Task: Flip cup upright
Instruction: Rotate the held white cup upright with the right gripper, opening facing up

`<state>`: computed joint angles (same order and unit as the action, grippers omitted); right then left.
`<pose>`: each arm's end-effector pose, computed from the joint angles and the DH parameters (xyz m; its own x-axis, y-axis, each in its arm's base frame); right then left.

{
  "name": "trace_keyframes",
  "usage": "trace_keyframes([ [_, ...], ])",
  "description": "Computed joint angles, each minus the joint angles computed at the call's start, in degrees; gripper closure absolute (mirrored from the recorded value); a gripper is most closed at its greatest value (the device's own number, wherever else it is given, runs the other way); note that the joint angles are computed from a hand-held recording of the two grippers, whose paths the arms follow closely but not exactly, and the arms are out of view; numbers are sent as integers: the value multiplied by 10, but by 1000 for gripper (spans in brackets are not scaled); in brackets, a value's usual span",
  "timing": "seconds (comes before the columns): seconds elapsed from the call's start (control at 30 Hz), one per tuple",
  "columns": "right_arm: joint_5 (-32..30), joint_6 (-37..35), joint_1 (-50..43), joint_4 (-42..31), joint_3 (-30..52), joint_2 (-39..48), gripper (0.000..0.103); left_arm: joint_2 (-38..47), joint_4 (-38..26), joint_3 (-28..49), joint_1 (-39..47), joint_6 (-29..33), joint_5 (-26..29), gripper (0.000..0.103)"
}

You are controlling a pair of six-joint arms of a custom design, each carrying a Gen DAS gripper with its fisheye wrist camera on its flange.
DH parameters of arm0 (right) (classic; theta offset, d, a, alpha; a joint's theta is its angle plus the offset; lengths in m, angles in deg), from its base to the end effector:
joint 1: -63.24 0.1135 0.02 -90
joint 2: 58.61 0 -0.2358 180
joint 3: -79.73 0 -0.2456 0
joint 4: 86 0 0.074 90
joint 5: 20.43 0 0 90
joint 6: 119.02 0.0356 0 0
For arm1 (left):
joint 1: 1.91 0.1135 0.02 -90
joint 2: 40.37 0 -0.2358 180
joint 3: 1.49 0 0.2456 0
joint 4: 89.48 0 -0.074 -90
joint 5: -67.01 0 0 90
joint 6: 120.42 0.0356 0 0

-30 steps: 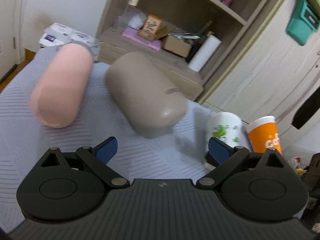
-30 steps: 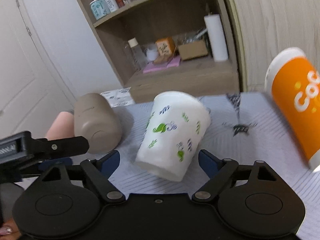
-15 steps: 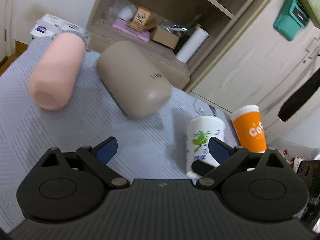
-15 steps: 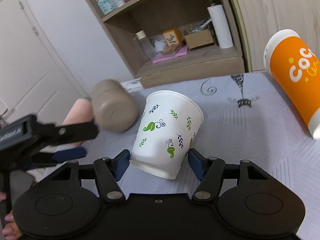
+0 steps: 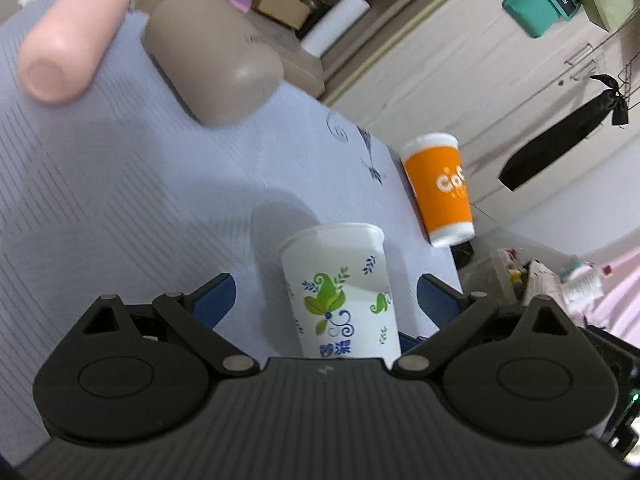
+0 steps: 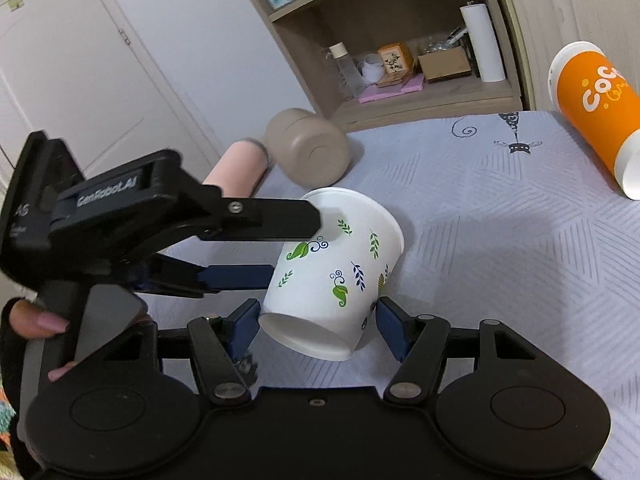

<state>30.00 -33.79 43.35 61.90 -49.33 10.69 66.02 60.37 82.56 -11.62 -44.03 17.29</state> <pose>0.2281 -0.0584 0.1785 -0.7128 0.1897 -0.6753 -0.1790 0.8817 0.4366 0.3660 -0.0860 0.1661 -0.8815 -0.0313 -0.4711 0.3182 0.6978 -0.6417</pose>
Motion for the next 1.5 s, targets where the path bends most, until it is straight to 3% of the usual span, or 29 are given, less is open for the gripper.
trace_keyframes([
  [0.17, 77, -27, 33, 9, -18, -33, 34, 0, 1, -8, -8, 2, -7, 9],
  [0.3, 70, -43, 28, -5, 1, -12, 34, 24, -2, 7, 3, -9, 48, 15],
  [0.57, 67, -56, 24, -41, 41, 25, 34, 37, 28, 3, -1, -22, 54, 37],
  [0.7, 11, -66, -2, -57, 65, 56, 26, 40, 39, -1, 3, -18, 68, 45],
  [0.93, 6, -77, -7, -52, 95, 87, 26, 34, 44, -2, 0, -5, 67, 47],
  [1.0, 10, -86, -9, -43, 89, 80, 35, 16, 49, -13, -6, 7, 51, 47],
  [1.23, -8, -132, -22, -18, 51, 28, 35, -62, 78, -75, -18, 59, 24, 47],
  [1.5, 63, -162, 18, 45, 4, -12, 35, -130, 128, -143, -54, 129, -63, 47],
])
